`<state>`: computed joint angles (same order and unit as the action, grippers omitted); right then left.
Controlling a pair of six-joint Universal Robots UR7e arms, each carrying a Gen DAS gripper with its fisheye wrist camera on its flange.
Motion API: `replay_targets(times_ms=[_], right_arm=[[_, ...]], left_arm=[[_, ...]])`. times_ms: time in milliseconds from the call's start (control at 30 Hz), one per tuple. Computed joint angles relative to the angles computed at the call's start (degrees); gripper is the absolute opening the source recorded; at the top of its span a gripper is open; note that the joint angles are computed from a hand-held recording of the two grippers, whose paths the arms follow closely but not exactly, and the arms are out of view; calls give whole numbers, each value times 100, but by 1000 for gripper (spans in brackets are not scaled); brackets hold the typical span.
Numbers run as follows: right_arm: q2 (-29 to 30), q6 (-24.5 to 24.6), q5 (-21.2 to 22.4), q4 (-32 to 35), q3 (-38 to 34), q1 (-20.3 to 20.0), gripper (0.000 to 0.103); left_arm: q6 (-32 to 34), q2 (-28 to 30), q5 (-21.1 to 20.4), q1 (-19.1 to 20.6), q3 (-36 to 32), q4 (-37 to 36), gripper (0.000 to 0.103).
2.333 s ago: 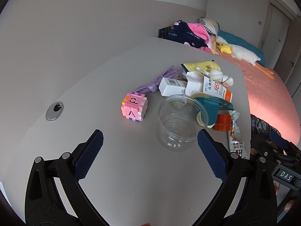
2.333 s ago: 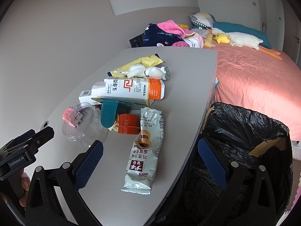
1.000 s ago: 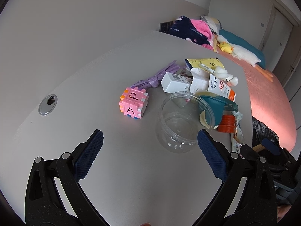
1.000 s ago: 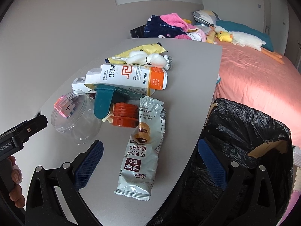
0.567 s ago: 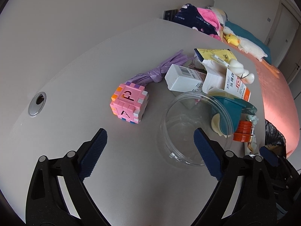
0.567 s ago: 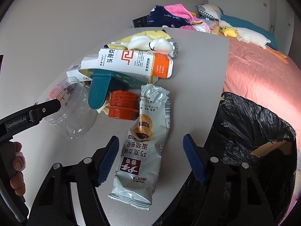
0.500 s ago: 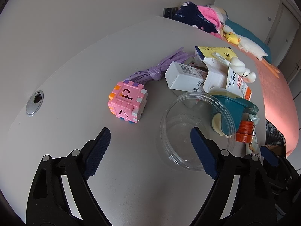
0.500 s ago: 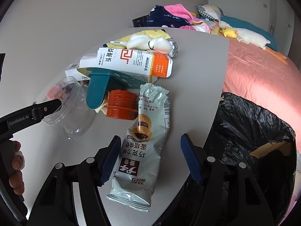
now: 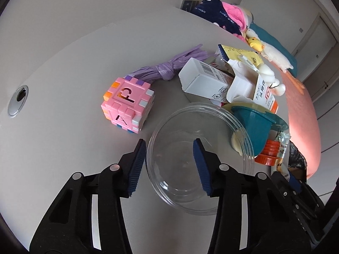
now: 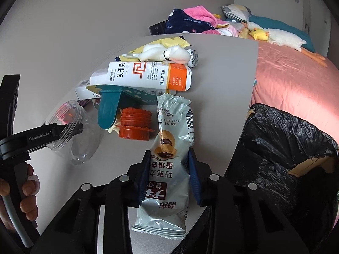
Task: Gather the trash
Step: 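Grasp the clear plastic cup with the left tool while the right tool grasps the snack wrapper, then carry cup and wrapper over the black trash bin and release both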
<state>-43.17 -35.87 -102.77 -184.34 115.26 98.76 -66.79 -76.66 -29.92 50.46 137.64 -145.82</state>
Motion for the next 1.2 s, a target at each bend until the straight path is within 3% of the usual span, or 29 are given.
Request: replay_targets(times_ms=[300, 567, 867, 1200], right_arm=[[-268, -20, 256, -92, 120, -29, 36], [-605, -40, 439, -124, 279, -105, 36], [-1131, -50, 614, -115, 445, -328, 36], [-1625, 13, 634, -150, 503, -695, 36]], left_arm=[[-495, -166, 333, -322, 77, 495, 45], [-545, -45, 345, -580, -97, 628, 45], [13, 593, 214, -786, -528, 195, 45], [1057, 1574, -147, -846, -1144, -781, 45]])
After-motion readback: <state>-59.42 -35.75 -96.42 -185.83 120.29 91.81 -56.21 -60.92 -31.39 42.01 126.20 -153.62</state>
